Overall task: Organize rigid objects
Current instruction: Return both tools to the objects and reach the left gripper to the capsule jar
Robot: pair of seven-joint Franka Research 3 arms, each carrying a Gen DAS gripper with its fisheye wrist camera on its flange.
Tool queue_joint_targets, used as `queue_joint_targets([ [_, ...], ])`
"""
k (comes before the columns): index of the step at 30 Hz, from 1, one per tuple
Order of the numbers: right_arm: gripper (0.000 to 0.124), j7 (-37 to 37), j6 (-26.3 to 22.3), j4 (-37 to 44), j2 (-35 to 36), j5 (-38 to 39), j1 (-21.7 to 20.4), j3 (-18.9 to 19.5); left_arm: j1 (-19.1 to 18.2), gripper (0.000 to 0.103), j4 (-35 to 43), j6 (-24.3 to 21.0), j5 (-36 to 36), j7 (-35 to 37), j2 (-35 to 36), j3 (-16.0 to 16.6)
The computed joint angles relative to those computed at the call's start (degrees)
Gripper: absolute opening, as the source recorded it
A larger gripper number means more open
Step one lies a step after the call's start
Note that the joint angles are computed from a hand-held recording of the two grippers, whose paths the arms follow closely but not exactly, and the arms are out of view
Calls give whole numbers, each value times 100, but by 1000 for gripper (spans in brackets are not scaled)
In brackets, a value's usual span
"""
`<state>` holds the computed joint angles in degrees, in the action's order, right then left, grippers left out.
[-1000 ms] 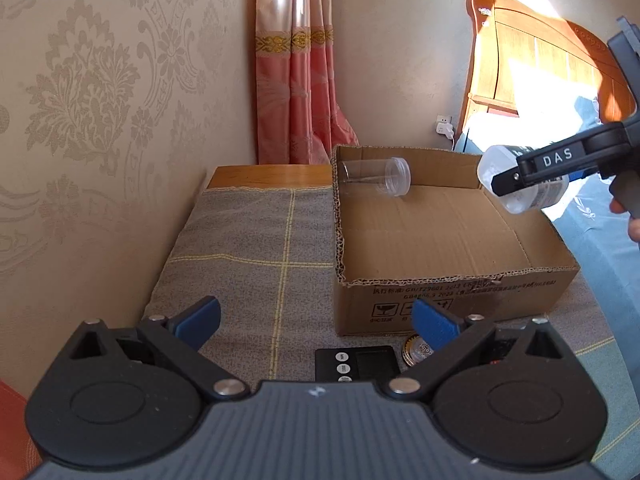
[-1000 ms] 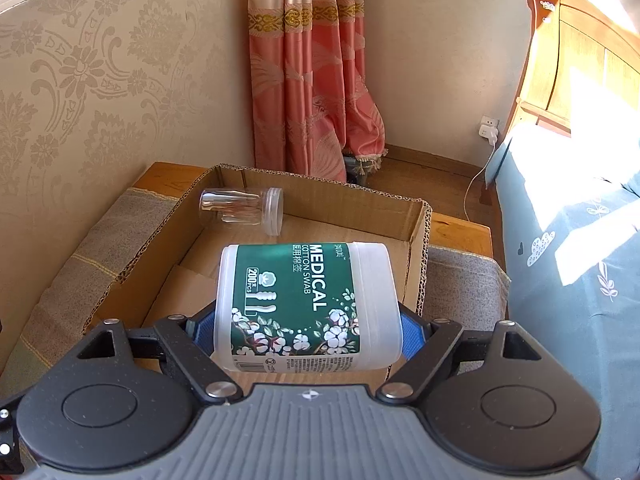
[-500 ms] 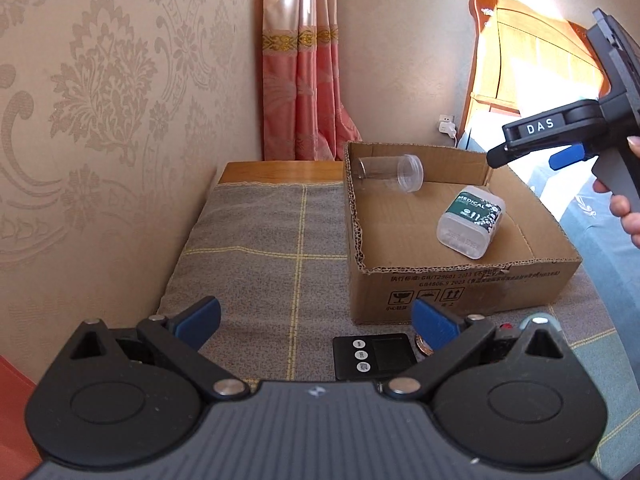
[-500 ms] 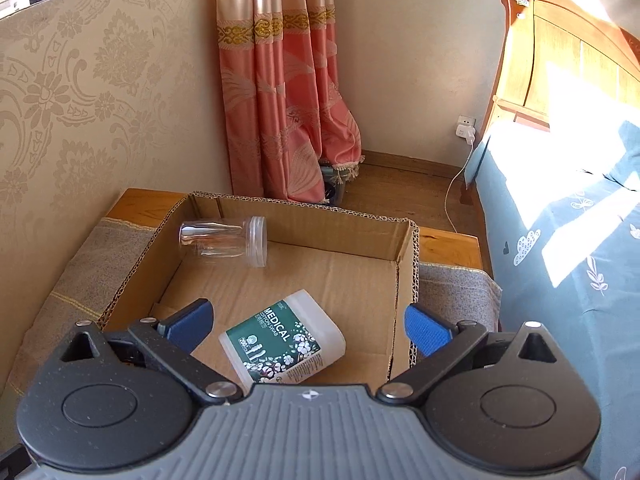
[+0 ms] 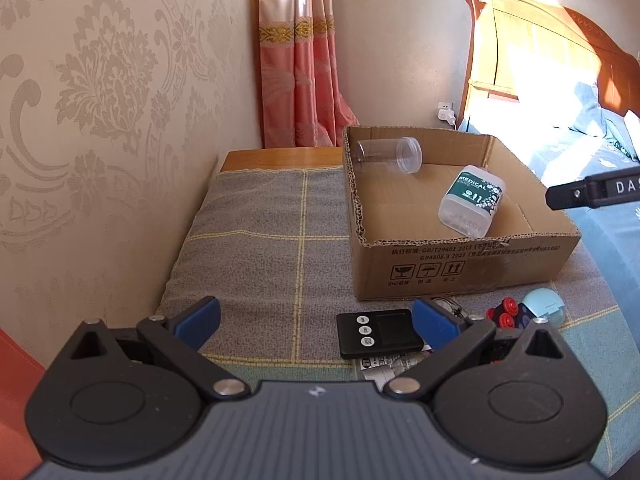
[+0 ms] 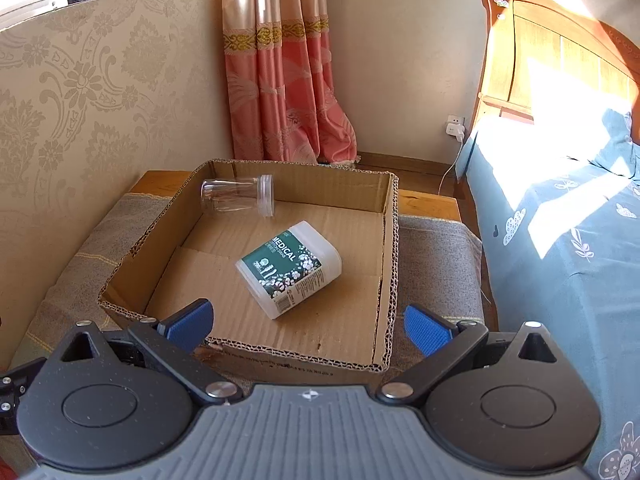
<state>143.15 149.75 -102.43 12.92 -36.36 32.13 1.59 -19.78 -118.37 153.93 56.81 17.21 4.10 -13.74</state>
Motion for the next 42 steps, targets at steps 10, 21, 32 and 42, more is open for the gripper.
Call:
queue_joint_targets([
  [10, 103, -1174, 776, -1378, -570, 1415, -201, 564, -7, 102, -169, -33, -281, 230, -28, -26],
  [21, 103, -2549, 250, -1117, -125, 2573, 295, 740, 13, 102, -306, 74, -270, 214, -148, -62],
  [32, 103, -1695, -137, -1661, -538, 1765, 403, 534, -30, 102, -200, 359, -839, 920, 121, -76],
  [42, 103, -1392, 243, -2312, -977, 1302, 92, 752, -236, 102, 372, 682, -1667, 1808, 806, -8],
])
